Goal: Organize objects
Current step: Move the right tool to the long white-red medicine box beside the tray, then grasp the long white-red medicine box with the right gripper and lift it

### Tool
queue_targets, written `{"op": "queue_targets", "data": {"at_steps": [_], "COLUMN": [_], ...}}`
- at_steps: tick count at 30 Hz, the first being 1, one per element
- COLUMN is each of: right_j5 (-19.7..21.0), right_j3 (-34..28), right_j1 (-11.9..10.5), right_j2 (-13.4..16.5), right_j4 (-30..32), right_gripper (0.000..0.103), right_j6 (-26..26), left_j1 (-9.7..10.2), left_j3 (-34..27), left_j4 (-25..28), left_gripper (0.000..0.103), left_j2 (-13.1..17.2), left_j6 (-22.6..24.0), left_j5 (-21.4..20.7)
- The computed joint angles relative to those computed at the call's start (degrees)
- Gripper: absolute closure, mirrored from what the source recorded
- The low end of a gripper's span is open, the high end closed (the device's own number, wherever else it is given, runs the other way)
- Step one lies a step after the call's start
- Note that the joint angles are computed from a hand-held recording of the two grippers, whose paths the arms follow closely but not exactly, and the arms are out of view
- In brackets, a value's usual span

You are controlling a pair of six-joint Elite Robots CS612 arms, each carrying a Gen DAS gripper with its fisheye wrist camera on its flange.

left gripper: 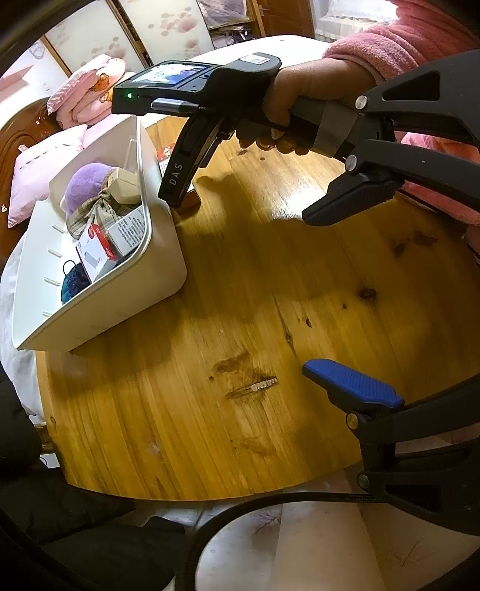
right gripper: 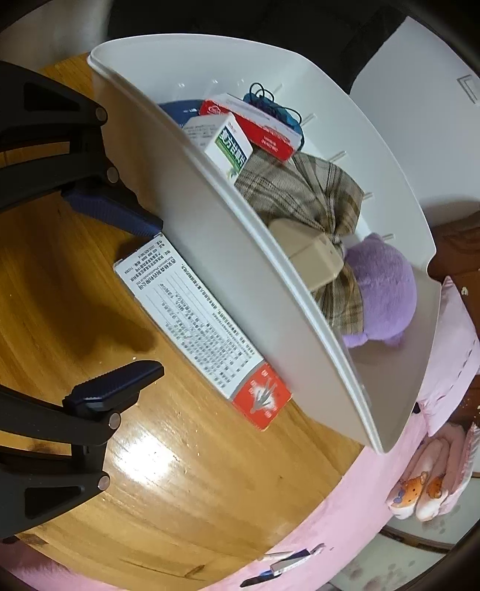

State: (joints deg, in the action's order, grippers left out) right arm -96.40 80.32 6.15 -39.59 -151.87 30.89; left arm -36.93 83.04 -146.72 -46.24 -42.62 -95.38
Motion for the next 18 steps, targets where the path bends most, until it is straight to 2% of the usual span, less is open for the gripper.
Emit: {"op": "queue_targets", "data": {"at_steps": [2,4,11,15,18], "right_j5": [1.19,-0.12,0.27,-0.16,0.96], "right_j3": [0.48,1.64,5.58,8.62,11.12], "right_j1": [-0.5,-0.56,-1.76,-2.4,-3.61], "right_j2": [-0.25,-0.69,-2.16,-3.24,-4.12], "right_j4": [1.59,0.25,-1.6,-4.94,-7.28], "right_gripper": [0.059,0.067,0.097,0.102,0.103], "right_j6": [1.27,1.17,0.35,-0.17,-0.33], "left_j1": [-0.1,-0.18,-0.59,-1.03,-1.3], "left_j3": [-0.08,-0.31,-1.3,-2.35,-3.23], "left_j4": [0.36,0.79,1.46,2.19,2.87], "left_gripper": [0.025,0.025,0.025,0.025,0.025], "left_j2": [-0.02,0.08,0.54,1.05,1.5], "left_j6": [-0.14,-0.29,-0.13,0.6,1.19], "left_j5": [0.09,0.13,-0.02,-0.29,-0.6]}}
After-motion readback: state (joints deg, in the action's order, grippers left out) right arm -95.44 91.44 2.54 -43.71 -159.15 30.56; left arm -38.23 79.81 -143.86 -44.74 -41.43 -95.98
